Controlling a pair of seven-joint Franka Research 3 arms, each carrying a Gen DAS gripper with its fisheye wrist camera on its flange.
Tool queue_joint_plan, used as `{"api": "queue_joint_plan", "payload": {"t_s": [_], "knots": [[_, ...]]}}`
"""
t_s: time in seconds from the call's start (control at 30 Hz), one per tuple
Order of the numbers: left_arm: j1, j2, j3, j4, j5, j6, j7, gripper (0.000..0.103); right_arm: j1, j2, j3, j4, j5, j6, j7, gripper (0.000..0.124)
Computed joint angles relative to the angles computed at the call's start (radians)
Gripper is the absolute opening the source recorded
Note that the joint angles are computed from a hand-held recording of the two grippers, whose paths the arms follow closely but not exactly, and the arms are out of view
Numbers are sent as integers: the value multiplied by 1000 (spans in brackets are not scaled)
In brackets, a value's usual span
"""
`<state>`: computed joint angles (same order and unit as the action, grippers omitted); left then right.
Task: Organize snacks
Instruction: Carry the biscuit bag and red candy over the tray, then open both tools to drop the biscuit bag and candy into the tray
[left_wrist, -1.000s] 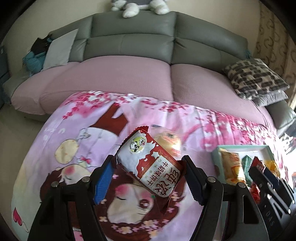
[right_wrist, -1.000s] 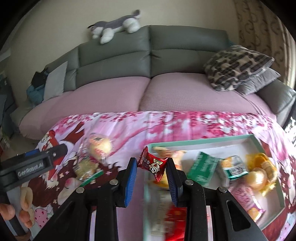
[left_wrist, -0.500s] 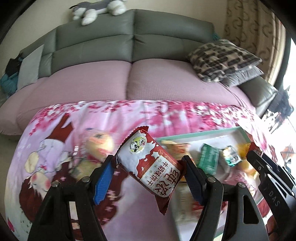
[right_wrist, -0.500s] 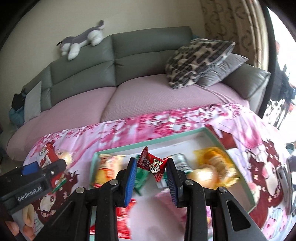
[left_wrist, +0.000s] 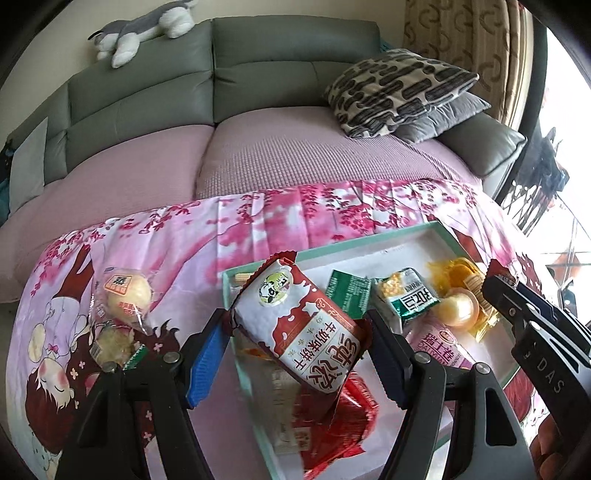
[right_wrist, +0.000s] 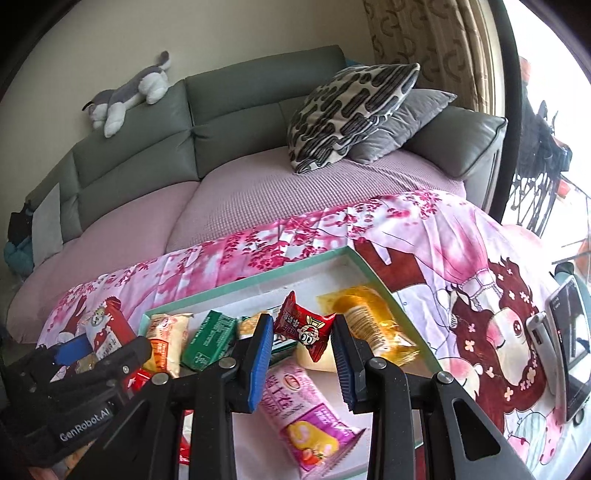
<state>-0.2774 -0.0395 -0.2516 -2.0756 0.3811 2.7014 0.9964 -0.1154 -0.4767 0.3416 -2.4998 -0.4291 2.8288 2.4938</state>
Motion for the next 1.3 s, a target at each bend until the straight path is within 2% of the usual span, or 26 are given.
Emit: {"api": "queue_joint_plan", "payload": {"t_s": [0.37, 0.83, 1.0, 1.3], "knots": [[-9, 15, -5, 21, 35, -22, -15, 74, 25, 15, -24, 2, 22, -4, -33, 34], [-10, 16, -2, 22, -3, -21, 11, 75, 52, 42, -39, 20, 18, -29, -52, 35], [-9, 22, -1, 31, 12, -46, -3, 76, 64, 56, -44, 29, 14, -46, -57, 35], [-7, 16, -1, 27, 19, -43, -20, 77, 82, 71, -58, 38, -3, -64, -50, 36]]}}
